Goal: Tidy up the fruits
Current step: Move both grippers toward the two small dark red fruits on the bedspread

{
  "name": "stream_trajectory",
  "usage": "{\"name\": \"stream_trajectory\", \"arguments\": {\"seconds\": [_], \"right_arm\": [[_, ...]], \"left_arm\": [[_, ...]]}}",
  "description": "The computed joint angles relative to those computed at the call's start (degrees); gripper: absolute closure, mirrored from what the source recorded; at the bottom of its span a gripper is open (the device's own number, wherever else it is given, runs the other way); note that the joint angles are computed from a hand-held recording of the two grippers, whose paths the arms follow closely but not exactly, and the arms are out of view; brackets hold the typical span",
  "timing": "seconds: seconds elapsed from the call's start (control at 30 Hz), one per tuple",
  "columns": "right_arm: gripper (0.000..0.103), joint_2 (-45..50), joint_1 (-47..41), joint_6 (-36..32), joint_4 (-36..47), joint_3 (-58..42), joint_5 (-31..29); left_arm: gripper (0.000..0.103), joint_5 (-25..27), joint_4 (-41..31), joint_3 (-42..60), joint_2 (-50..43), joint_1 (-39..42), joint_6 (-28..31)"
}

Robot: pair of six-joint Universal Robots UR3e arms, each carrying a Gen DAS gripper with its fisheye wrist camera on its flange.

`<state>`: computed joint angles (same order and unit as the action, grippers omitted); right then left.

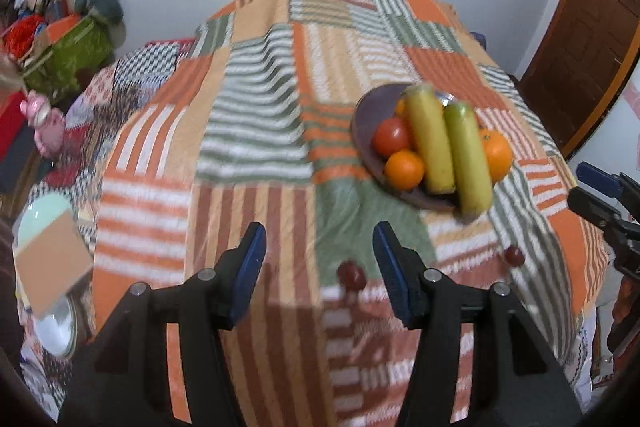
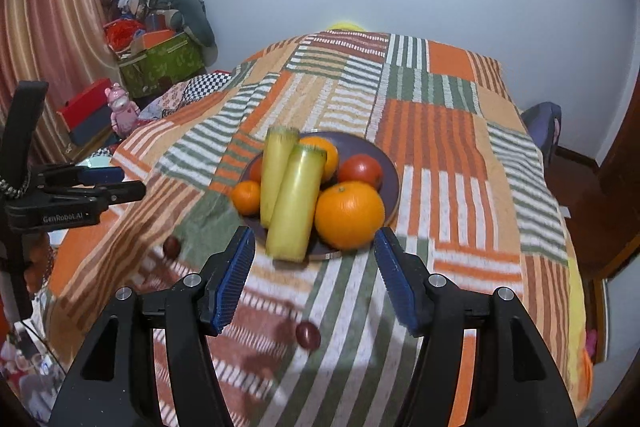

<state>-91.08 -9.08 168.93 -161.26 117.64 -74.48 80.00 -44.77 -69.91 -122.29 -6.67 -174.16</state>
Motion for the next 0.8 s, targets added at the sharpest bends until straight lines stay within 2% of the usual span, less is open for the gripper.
{"name": "stream_trajectory", "arguments": {"seconds": [0.23, 0.33, 0.4, 0.63, 0.8], "right_arm": [[0.044, -2.27, -0.39, 0.31, -0.36, 5.93, 0.22], [0.044, -1.87, 0.41, 0.37, -1.48, 7.91, -0.60], [0.044, -1.17, 0.85, 0.50, -2.26, 8.88, -0.81], [0.047, 1.68, 1.90, 0.98, -3.86, 10.61, -0.03], [0.057, 3.96, 1.60, 1.69, -4.93, 10.77, 0.26]], "left_arm": [[0.048, -1.46, 4.73, -11.29, 4.05, 0.84, 0.76], [0.055, -1.52, 6.50, -12.85, 3.48, -0.21, 1.22], [0.060, -1.76, 6.82, -12.93, 2.76, -0.77, 1.55], [0.060, -0.40, 7.33, -8.98, -2.08, -3.14, 1.52], [0.066, -0.32, 5.99, -5.02, -5.59, -3.72, 0.95]]}}
